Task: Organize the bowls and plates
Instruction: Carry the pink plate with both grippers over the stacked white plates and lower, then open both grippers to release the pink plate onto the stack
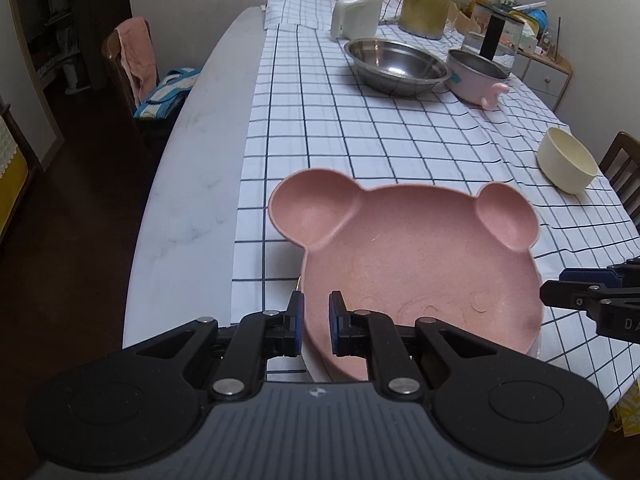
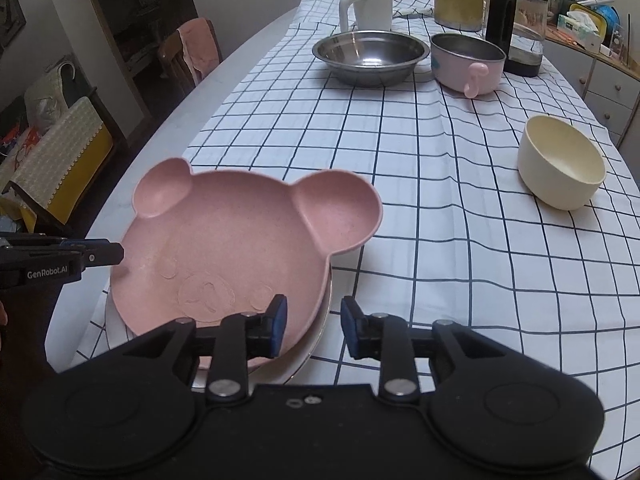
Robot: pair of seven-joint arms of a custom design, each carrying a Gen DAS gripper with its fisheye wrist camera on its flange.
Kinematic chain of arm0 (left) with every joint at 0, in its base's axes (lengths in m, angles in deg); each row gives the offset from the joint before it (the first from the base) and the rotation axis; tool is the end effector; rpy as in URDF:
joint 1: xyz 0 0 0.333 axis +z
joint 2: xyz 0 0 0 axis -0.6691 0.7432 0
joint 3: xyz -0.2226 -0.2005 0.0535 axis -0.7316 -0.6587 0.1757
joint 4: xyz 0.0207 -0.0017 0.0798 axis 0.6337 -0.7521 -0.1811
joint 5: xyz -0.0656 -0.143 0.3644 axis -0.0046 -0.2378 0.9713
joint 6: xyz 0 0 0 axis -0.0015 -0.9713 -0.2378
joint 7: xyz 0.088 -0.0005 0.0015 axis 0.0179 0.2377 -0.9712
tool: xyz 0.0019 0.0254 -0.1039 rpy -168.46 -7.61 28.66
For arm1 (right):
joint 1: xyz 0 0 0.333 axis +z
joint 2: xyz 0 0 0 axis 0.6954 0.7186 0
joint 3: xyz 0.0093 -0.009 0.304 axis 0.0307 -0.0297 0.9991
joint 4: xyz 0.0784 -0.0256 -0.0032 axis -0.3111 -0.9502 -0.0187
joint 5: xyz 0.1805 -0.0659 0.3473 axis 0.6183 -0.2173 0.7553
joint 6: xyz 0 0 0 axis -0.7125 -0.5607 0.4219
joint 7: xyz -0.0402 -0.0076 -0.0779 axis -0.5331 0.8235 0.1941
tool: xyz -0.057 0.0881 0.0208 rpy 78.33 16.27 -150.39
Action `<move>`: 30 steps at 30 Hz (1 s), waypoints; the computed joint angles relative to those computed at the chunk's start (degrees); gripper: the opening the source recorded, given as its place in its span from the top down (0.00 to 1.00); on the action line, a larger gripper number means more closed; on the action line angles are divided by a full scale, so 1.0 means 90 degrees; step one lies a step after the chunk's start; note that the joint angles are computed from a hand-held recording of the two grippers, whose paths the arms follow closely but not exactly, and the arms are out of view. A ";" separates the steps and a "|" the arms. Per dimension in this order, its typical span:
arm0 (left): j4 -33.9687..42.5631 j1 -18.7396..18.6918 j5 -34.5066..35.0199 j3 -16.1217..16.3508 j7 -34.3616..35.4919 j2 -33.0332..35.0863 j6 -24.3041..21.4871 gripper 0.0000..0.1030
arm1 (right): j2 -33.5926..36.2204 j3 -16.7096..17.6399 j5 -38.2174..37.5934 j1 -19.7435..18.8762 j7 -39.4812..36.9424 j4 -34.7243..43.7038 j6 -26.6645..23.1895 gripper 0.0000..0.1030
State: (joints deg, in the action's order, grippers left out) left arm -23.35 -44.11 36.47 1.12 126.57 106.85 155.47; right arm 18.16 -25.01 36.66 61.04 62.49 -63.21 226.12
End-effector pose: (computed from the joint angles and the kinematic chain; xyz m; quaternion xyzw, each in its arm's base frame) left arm 0.7091 -0.1250 0.4044 -0.5867 0.7486 -0.2578 0.1698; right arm 0.6550 0.2143 0.4116 -0.6827 0.6664 -0.1533 0.2576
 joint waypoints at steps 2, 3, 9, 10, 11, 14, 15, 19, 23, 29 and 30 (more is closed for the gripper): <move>-0.0090 0.0053 -0.0088 -0.0091 0.0105 -0.0095 0.0068 0.88 | -0.0056 -0.0011 -0.0051 0.0031 0.0003 -0.0034 0.0031 0.67; -0.0132 0.0076 -0.0141 -0.0132 0.0160 -0.0140 0.0099 0.88 | -0.0084 -0.0004 -0.0053 0.0032 -0.0007 -0.0056 0.0061 0.66; -0.0369 0.0132 -0.0459 -0.0303 0.0500 -0.0408 0.0323 0.72 | -0.0265 -0.0042 -0.0157 0.0088 0.0143 -0.0197 0.0304 0.51; -0.0428 0.0188 -0.0584 -0.0370 0.0596 -0.0458 0.0383 0.63 | -0.0300 -0.0052 -0.0191 0.0099 0.0167 -0.0221 0.0342 0.50; -0.0480 0.0227 -0.0703 -0.0426 0.0683 -0.0503 0.0463 0.53 | -0.0341 -0.0052 -0.0211 0.0103 0.0181 -0.0250 0.0377 0.48; -0.0592 0.0261 -0.0935 -0.0517 0.0864 -0.0618 0.0721 0.42 | -0.0457 -0.0040 -0.0250 0.0099 0.0193 -0.0318 0.0496 0.39; -0.0573 0.0261 -0.0986 -0.0533 0.0912 -0.0629 0.0718 0.42 | -0.0493 -0.0044 -0.0275 0.0103 0.0203 -0.0334 0.0532 0.38; -0.0488 0.0186 -0.1083 -0.0531 0.0994 -0.0628 0.0792 0.34 | -0.0604 -0.0051 -0.0335 0.0100 0.0253 -0.0372 0.0661 0.26; -0.0301 0.0170 -0.1195 -0.0600 0.1068 -0.0537 0.0957 0.25 | -0.0648 -0.0174 -0.0611 0.0155 0.0422 -0.0338 0.0812 0.11; 0.0665 -0.0142 -0.0858 -0.0398 0.0707 0.0023 0.0824 0.25 | -0.0433 -0.0489 -0.1270 0.0234 0.0861 0.0099 0.0881 0.00; 0.0900 -0.0227 -0.0738 -0.0331 0.0606 0.0163 0.0798 0.25 | -0.0362 -0.0520 -0.1330 0.0218 0.0879 0.0224 0.0864 0.00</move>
State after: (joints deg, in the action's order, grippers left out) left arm -15.25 -46.15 29.83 -1.86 132.02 108.32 162.65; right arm 14.90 -29.69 24.69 63.01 70.39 -61.19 233.89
